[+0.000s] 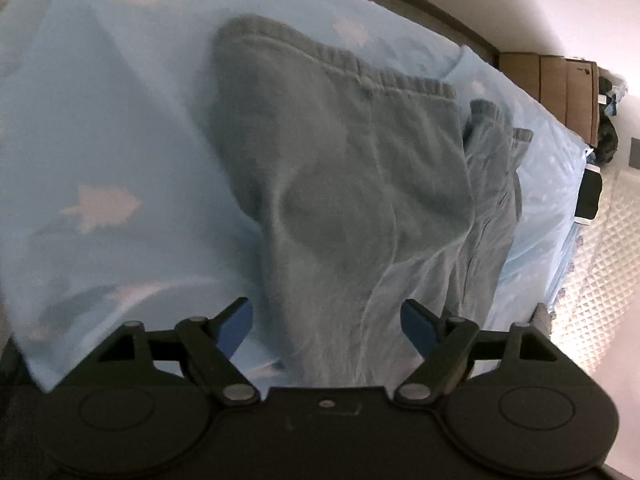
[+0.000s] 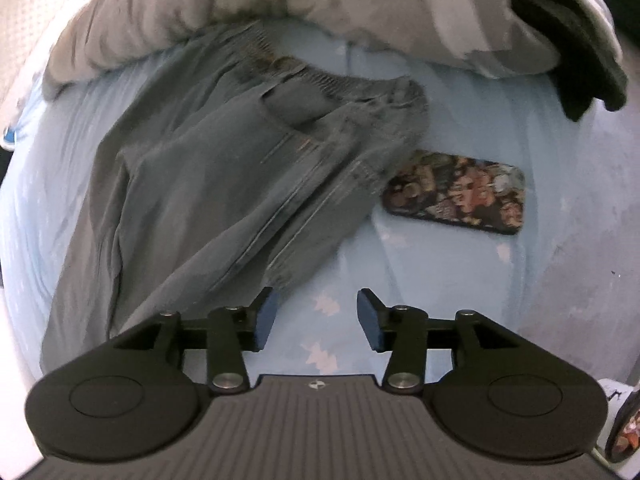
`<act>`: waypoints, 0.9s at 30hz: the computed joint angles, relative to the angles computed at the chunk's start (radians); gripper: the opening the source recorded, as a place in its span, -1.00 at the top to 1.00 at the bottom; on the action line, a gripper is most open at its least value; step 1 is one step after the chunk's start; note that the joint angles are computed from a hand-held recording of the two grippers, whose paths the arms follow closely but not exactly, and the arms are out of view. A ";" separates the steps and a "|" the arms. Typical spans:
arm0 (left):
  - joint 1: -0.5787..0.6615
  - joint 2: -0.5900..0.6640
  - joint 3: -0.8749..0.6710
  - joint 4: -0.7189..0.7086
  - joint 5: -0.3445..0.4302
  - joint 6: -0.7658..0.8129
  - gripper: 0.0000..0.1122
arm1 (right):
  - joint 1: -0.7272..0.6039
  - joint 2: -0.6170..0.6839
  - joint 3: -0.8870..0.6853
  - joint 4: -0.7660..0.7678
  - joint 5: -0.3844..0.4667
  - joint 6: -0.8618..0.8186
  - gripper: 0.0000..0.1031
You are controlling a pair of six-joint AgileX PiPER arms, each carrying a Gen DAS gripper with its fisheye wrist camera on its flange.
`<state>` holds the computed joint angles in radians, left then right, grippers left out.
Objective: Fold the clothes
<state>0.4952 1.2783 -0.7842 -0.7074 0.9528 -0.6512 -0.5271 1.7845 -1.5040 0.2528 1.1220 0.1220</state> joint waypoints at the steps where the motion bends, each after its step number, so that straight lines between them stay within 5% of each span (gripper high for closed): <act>1: -0.031 0.023 0.002 -0.006 -0.032 -0.006 -0.39 | -0.020 0.001 -0.005 0.010 0.004 -0.014 -0.09; 5: -0.144 0.100 -0.015 0.032 -0.112 -0.114 -0.19 | -0.090 0.016 -0.039 0.036 0.012 -0.023 -0.17; 7: -0.190 0.108 -0.037 0.099 -0.139 -0.212 0.07 | -0.126 0.035 -0.056 0.061 0.009 -0.010 -0.24; 11: -0.265 0.114 -0.111 0.281 -0.123 -0.425 0.89 | -0.174 0.086 -0.086 0.108 -0.016 0.043 -0.31; 21: -0.443 0.143 -0.422 0.611 0.071 -0.800 0.94 | -0.181 0.361 -0.270 0.157 -0.060 0.150 -0.39; 27: -0.516 0.192 -0.582 0.710 0.199 -0.880 0.95 | -0.167 0.531 -0.433 0.150 -0.049 0.184 -0.38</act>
